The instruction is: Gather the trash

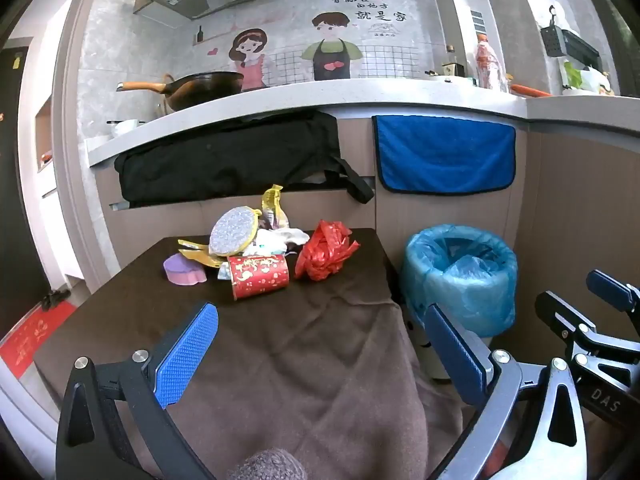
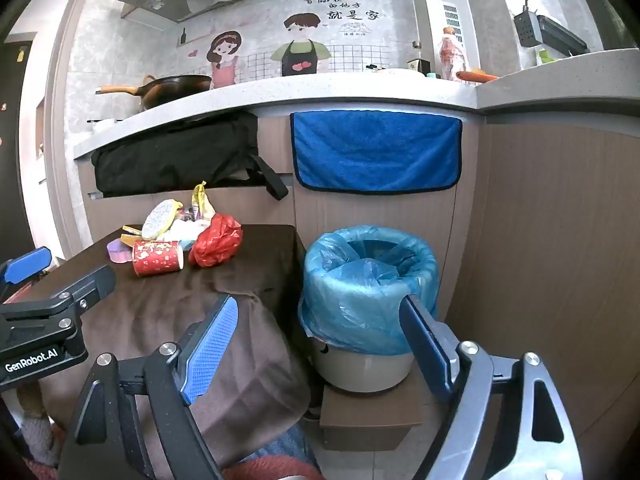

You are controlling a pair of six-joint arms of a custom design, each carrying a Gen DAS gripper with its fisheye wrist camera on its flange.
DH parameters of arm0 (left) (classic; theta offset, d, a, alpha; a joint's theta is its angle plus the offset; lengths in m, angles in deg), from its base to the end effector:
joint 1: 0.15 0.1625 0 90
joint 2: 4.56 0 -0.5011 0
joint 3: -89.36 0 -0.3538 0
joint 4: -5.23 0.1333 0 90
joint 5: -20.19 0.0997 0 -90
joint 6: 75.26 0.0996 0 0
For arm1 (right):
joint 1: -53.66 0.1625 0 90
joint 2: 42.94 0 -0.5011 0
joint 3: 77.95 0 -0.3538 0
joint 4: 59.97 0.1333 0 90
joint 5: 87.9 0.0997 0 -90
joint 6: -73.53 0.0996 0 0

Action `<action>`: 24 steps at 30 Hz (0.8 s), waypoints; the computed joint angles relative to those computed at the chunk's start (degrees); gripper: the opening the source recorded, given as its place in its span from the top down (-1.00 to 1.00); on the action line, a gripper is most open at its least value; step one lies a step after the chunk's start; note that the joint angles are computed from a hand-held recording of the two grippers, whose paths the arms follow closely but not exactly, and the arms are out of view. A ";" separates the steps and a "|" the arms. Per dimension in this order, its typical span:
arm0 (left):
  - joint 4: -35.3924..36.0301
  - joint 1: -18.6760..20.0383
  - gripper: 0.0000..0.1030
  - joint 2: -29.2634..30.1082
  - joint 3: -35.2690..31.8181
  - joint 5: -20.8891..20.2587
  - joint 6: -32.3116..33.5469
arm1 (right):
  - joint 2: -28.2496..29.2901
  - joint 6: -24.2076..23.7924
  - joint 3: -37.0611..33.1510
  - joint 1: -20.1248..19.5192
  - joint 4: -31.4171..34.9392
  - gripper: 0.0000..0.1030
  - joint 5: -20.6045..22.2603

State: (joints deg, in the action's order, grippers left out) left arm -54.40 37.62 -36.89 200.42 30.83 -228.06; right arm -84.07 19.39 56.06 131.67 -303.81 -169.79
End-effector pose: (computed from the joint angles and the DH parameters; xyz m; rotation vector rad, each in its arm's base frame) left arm -0.2357 -0.4751 -0.0167 0.2913 1.8093 -1.3804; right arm 0.0415 -0.5141 0.1781 0.9450 -2.1771 1.2614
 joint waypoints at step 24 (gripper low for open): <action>-0.47 0.02 -0.98 -0.03 0.15 0.13 0.22 | 0.09 0.00 0.33 -0.32 -1.01 -0.56 1.17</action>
